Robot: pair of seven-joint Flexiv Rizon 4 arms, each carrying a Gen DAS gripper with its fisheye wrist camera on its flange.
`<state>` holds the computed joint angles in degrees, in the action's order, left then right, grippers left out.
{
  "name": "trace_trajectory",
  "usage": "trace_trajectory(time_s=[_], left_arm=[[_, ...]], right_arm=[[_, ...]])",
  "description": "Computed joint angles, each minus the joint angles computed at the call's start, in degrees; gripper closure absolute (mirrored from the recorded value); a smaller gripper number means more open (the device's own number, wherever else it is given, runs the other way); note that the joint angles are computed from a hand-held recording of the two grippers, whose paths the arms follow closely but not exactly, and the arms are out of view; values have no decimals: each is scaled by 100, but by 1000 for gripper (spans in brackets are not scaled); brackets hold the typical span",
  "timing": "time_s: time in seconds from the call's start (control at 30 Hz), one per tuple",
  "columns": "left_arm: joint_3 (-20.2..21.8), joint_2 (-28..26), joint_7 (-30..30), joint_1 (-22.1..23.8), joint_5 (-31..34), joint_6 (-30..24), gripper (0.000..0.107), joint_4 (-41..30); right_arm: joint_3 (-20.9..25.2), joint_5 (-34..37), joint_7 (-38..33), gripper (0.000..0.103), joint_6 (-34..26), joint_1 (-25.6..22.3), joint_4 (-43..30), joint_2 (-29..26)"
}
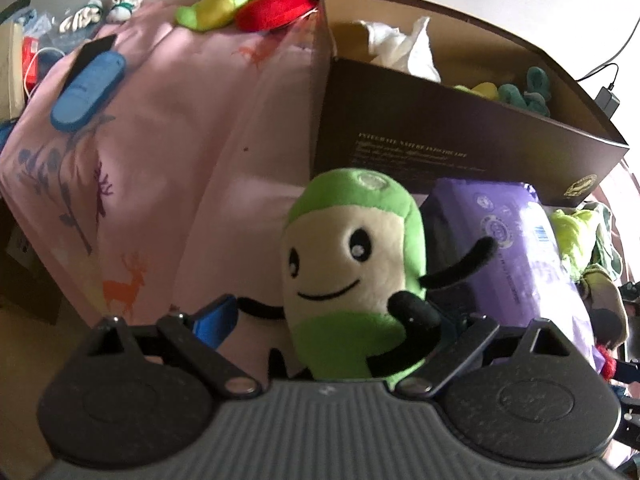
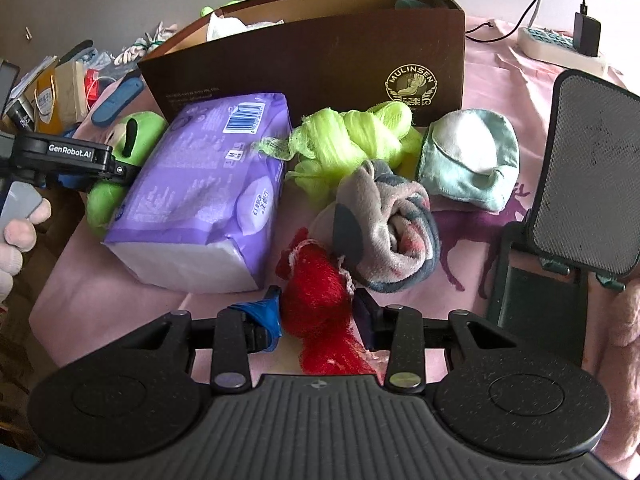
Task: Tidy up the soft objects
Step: 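Grasp the red mesh scrunchie with the right gripper while the left grasps the green plush toy, then carry the red scrunchie and green plush toy into the box and release both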
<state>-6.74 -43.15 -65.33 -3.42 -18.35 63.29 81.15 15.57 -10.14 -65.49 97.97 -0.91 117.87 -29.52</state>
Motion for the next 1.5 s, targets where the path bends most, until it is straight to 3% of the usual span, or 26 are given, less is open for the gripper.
trace_trajectory(time_s=[0.1,0.17,0.2,0.37,0.73,0.9,1.03,1.17,1.5], left_arm=[[-57,-54,-30,43,-89,-101,12,-49],[-192,-54,68,133,-209,-76,18,3],[-290,-44,168,201,-295,-104,29,37],[-385,1,375,244,-492,-66,40,120],[-465,393,623,396,-864,134,43,608],[-912,681,1175,644,-1365,678,43,899],[-1334,680,1802,750,-1737,1009,43,721],[-1318,350,1950,528,-1739,1052,43,10],[-315,-1155,563,-415,-799,188,43,-2717]], right_arm=[[584,-9,-104,86,-54,-563,-77,-109],[900,-13,-199,89,-113,-876,-82,-142],[983,-9,-242,90,-137,-958,-72,-135],[1780,30,-622,91,-185,-1710,-60,-214],[3472,-139,-926,91,-49,-3295,-238,-711],[4080,-577,-700,91,114,-3762,-627,-1222],[4142,-876,-431,91,317,-3708,-1075,-1470],[3820,-967,36,91,459,-3334,-1677,-1586],[2893,-1337,948,91,181,-2334,-3280,-2047]])
